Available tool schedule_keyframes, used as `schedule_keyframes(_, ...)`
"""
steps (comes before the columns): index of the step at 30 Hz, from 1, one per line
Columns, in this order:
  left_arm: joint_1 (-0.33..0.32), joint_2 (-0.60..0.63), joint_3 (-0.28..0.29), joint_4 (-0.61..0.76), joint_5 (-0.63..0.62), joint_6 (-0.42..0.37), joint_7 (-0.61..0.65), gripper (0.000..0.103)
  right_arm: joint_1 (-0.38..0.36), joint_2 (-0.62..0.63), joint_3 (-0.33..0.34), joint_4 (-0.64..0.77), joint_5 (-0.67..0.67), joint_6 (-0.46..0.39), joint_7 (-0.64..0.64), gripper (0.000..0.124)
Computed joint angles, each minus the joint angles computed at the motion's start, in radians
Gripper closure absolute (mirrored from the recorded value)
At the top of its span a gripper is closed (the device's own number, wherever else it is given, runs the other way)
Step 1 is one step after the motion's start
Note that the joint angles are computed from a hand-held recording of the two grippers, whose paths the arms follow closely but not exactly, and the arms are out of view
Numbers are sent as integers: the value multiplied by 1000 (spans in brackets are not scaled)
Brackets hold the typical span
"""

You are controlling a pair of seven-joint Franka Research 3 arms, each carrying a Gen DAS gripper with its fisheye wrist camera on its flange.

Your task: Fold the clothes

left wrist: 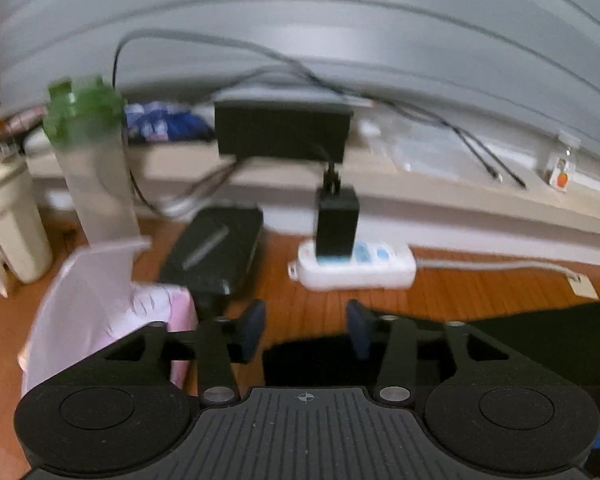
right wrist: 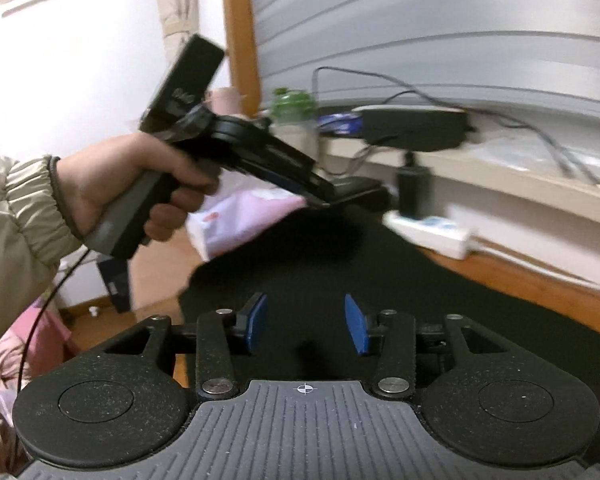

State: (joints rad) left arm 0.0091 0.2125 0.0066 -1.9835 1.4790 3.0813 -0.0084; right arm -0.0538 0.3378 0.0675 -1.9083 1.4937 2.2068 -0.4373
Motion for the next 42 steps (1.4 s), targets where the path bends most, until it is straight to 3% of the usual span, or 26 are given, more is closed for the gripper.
schedule_keyframes(2, -18, -4, -5, 18, 52, -20, -51, 37, -24, -8, -20, -10, -14, -10, -8, 80)
schedule_keyframes(5, -39, 13, -32, 56, 103, -44, -77, 33, -62, -16, -48, -17, -37, -23, -19, 80)
schedule_keyframes(10, -89, 112, -68, 152, 23, -3, 54, 28, -133, -16, -96, -37, -51, 22, -70, 79)
schedule_keyframes(14, -128, 240, -115, 262, -154, 29, 268, 27, -202, 18, -133, -15, -103, 37, -44, 80)
schedule_keyframes(18, -124, 411, -242, 422, -355, 15, 547, 27, -265, 37, -143, -19, -122, 87, -63, 80)
schedule_keyframes(24, -151, 673, -428, 696, -553, -68, 901, 26, -333, 38, -144, -49, -121, 48, -78, 80)
schedule_keyframes(30, -257, 764, -373, 819, -610, -108, 998, 26, -383, 36, -156, -36, -118, -52, -21, 80)
schedule_keyframes(33, -276, 762, -324, 795, -632, -64, 989, 25, -377, 57, -155, 14, -90, -3, 37, 79)
schedule_keyframes(35, -281, 758, -309, 785, -658, -45, 992, 25, -372, 66, -149, 24, -66, 64, 14, 80)
schedule_keyframes(37, -286, 754, -295, 775, -684, -27, 998, 25, -385, 66, -142, 15, -38, 73, -52, 80)
schedule_keyframes(42, -289, 742, -281, 761, -754, -18, 1041, 25, -419, 35, -151, -57, 34, 29, -168, 80)
